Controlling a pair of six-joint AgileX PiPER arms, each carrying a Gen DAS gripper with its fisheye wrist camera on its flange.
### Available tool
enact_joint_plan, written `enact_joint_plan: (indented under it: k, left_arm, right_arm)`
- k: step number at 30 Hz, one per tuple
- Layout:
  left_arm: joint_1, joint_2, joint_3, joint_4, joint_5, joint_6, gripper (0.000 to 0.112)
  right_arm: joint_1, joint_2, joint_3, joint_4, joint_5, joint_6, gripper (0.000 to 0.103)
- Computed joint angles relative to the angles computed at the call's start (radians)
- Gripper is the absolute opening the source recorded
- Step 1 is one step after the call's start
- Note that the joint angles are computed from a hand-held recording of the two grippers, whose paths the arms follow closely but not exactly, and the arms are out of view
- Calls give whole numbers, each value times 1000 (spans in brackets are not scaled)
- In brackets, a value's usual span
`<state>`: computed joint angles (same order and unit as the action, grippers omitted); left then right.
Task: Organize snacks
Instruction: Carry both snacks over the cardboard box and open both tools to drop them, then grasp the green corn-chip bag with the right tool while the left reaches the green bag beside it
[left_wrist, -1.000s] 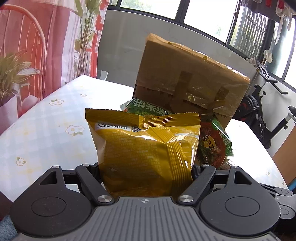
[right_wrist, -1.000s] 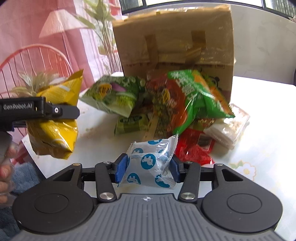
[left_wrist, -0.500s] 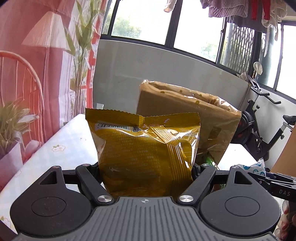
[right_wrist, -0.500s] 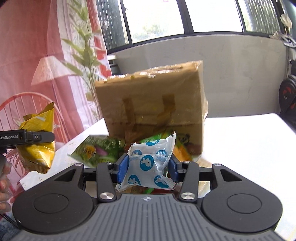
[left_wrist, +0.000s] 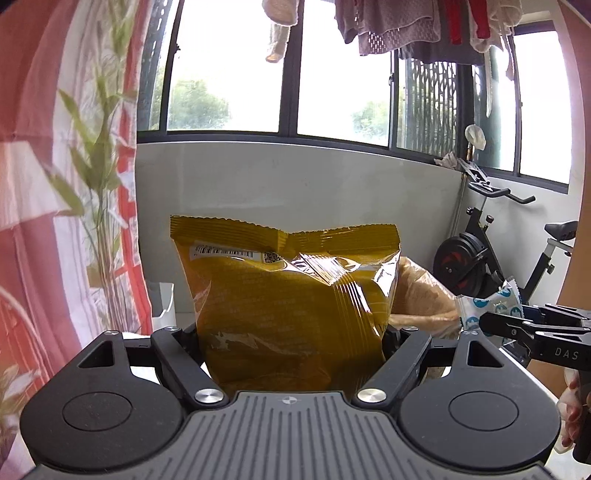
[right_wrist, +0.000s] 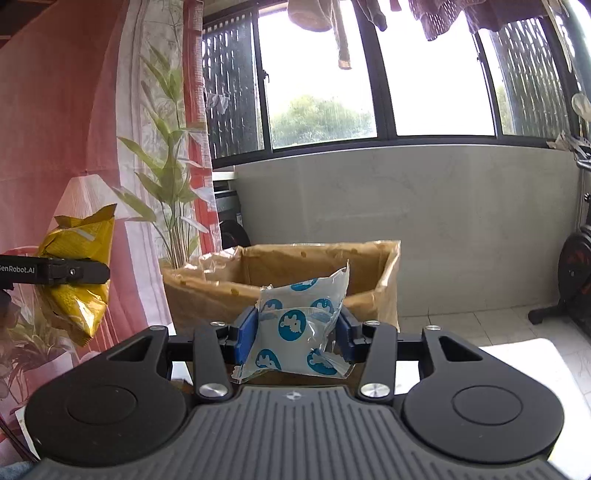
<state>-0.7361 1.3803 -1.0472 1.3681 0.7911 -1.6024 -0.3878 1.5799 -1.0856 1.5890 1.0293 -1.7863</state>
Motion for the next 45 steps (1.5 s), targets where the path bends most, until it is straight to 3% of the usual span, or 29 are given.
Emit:
enact_joint_plan:
  k: [3, 7, 14, 20, 23, 25, 26, 30, 36, 45]
  left_arm:
    - [74, 96, -149, -70, -58, 131, 83]
    - [184, 236, -375, -279, -123, 380, 83]
    - [319, 490, -758, -650, -91, 774, 84]
    - [380, 674, -1016, -837, 0, 1011, 84]
    - [418, 737, -1112, -929, 36, 1077, 90]
    - [428, 749, -1120, -945, 41, 1072, 93]
    - [433, 743, -1101, -949, 30, 1067, 93]
    - [431, 697, -1023, -952, -9, 1056, 93]
    - [402, 538, -822, -860, -56, 955, 93]
    - [367, 208, -386, -658, -140, 723, 93]
  right_arm:
    - [58, 55, -104, 32, -41, 12, 47]
    - [151, 147, -263, 20, -153, 76, 47]
    - [270, 344, -601, -255, -281, 388, 47]
    - [299, 472, -800, -463, -237, 635, 47]
    - [300, 524, -890, -544, -188, 744, 48]
    - [296, 537, -908, -543, -174, 758, 50]
    - [295, 535, -906, -544, -174, 760, 57]
    - [271, 497, -841, -489, -162, 705, 59]
    - [239, 388, -692, -408, -160, 609, 59]
    - [177, 221, -441, -288, -168, 469, 59]
